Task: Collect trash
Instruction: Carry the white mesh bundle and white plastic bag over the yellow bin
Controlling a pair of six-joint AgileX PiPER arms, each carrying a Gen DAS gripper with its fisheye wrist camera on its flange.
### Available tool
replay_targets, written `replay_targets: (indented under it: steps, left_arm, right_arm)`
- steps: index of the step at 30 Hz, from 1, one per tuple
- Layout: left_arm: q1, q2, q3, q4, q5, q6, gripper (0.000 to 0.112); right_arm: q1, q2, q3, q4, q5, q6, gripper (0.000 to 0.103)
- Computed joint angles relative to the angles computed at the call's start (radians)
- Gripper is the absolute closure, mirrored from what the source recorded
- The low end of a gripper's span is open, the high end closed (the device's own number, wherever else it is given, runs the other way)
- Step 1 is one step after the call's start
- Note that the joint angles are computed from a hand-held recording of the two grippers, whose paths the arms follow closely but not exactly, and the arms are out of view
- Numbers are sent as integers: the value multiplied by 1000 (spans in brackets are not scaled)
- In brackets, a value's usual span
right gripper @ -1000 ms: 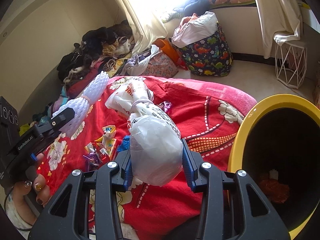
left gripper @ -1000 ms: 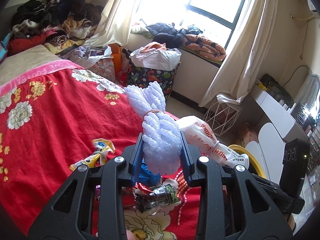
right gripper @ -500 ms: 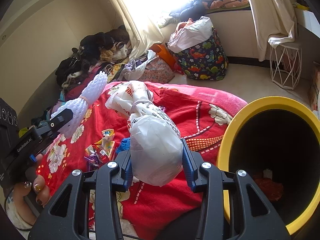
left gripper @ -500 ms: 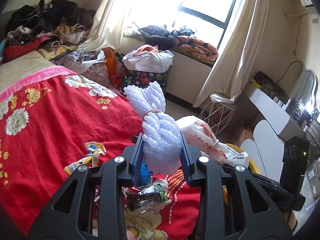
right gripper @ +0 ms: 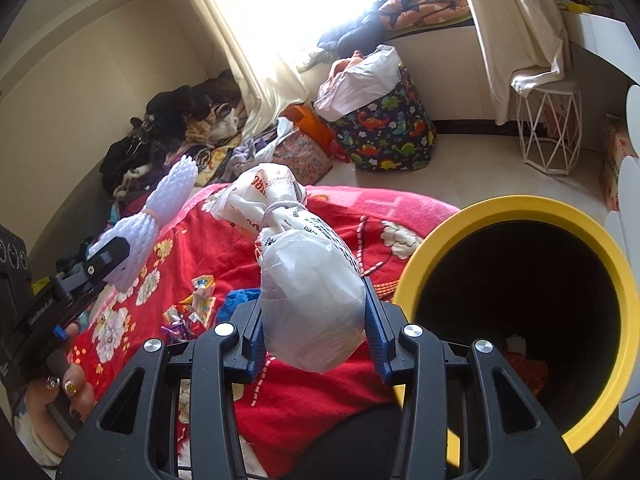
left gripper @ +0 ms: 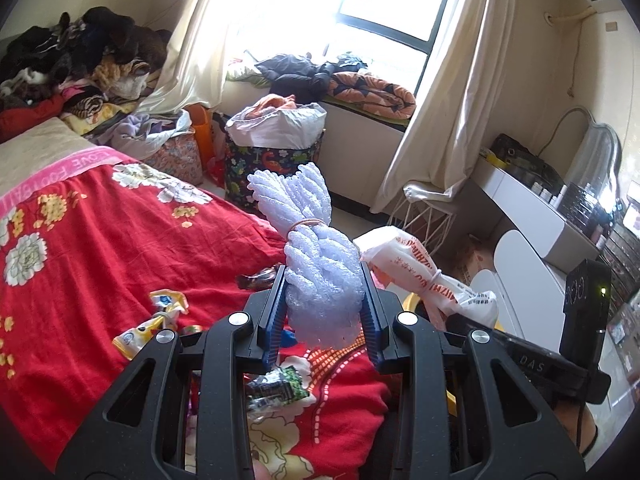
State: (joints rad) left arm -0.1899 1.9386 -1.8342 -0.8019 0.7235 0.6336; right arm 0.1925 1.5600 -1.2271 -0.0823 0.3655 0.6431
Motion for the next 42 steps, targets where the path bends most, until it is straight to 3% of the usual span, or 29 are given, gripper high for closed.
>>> replay_targets:
  steps: [26,42]
  left_arm:
    - [-138,-43,69,-2,-7,84,86]
    - [-252,-44,99,47,-22,98,86]
  right_arm:
    - [-112,-185,190,-200,9,243,64]
    - [-236,-245,288,-145,-25,202,64]
